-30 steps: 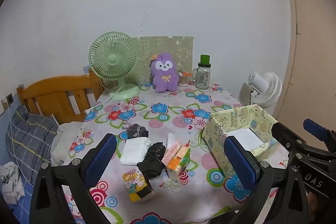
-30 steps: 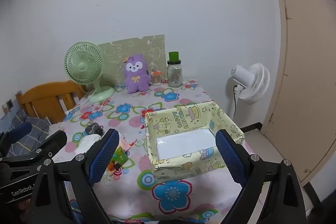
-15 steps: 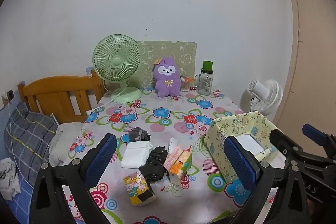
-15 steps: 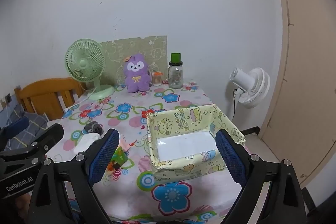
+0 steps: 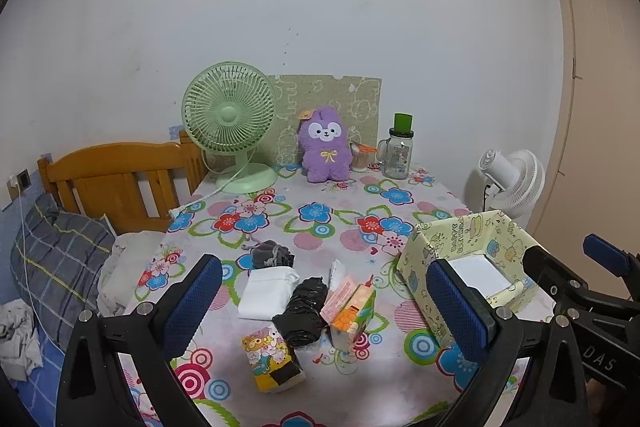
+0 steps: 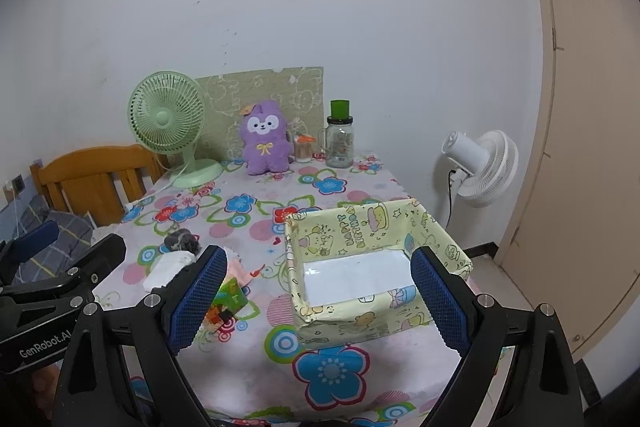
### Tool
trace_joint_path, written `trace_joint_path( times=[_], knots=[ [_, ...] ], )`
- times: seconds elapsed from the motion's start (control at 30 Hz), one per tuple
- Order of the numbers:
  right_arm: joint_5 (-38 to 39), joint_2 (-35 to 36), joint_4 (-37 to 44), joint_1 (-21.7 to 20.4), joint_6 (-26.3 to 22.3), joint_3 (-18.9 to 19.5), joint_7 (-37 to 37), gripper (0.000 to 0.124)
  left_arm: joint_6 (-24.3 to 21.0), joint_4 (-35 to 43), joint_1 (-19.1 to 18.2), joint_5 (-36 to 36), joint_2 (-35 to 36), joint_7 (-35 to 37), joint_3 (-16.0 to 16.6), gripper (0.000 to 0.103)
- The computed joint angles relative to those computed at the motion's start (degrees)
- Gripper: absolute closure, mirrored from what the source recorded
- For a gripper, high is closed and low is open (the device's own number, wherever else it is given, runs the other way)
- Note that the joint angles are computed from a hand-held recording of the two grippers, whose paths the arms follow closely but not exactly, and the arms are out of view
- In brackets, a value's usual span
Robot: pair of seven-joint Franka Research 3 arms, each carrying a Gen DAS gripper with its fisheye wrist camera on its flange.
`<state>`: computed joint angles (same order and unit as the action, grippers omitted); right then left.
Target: Organize soft objects
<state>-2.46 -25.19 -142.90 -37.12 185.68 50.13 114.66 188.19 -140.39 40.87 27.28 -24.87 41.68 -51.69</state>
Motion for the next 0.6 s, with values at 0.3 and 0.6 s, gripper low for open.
trace_joint_path(
  times=[0.3, 0.6],
  knots=[
    [0.4, -0.9, -0.3, -1.4, 0.6, 1.6, 0.2, 0.029, 0.6, -0.4, 0.9, -0.5, -0.5, 0.3, -0.8, 0.0],
    [0.8, -1.0, -0.2, -1.3, 0.5, 1.6, 0.0, 0.029, 0.3, -0.2, 0.8, -0.9, -0.4, 0.6, -0.9, 0.0]
  ],
)
